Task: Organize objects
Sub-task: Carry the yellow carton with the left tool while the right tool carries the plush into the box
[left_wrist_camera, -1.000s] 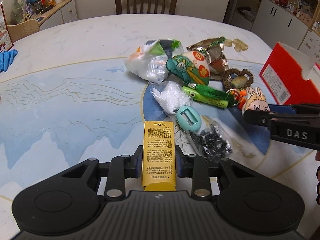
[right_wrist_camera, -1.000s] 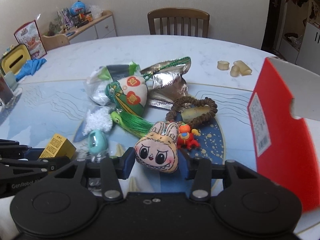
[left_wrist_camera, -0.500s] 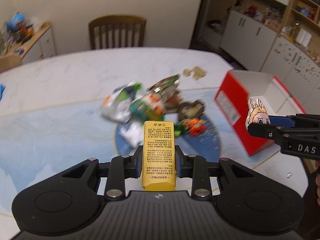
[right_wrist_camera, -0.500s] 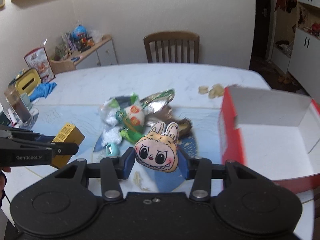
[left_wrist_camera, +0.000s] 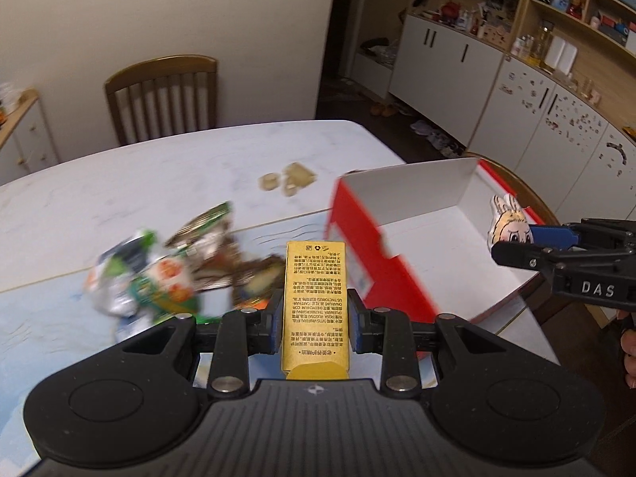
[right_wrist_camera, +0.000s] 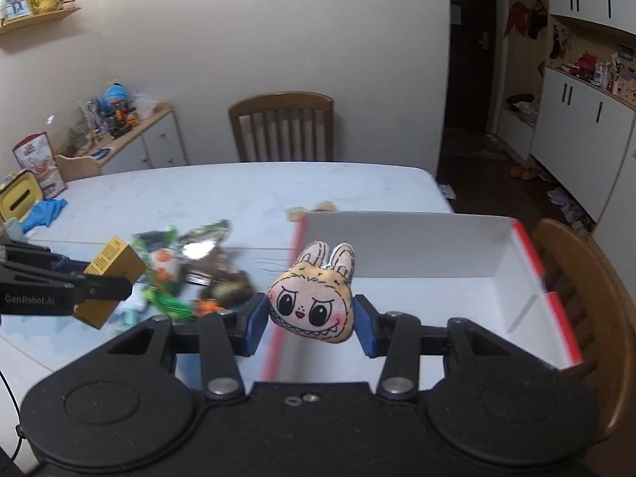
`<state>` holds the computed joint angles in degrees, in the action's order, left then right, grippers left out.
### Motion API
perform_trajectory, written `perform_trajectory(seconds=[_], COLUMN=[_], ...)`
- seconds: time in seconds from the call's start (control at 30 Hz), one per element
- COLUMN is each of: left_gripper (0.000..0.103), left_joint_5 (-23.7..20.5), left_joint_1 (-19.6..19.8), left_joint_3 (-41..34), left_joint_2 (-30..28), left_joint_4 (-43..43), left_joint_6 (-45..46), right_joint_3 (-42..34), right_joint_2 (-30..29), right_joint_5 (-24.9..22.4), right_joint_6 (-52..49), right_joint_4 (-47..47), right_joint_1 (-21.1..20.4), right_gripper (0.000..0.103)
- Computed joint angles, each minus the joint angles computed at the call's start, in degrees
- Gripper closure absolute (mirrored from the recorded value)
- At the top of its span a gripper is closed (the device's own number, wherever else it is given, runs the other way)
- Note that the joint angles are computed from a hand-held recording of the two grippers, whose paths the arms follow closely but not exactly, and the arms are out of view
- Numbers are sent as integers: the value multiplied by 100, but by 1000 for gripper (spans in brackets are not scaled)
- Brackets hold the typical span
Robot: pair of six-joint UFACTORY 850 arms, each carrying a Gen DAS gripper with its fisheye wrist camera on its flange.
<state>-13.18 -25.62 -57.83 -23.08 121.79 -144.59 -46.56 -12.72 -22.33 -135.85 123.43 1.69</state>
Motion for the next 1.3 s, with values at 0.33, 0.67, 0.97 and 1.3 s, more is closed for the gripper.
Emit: perform_trajectory(seconds=[0.33,0.67,0.97,1.3], left_gripper=[73,73,73,73], left_joint_5=[165,-555,-1395,-2278], left_joint_1=[-345,-514,-450,-419], left_joint_3=[-1867,-3921,-5525,-6737], left_joint_2=[-1321,-2749,-3911,-4708], left_joint_4=[-3786,-7786,-9970,-10933], left_joint_6=[3647,7926,10094,11102], right_joint_3=[-822,-1596,-2362,-2889], right_joint_2=[-812,-1583,-2307,-2747], right_joint_5=[-67,-15,-1,-163], right_joint_6=[756,1991,3862,5525], right_joint_4=[-1512,-3318,-5541,-7452], right_joint_1=[-762,-978,-902,-865], right_gripper=[59,59,59,58])
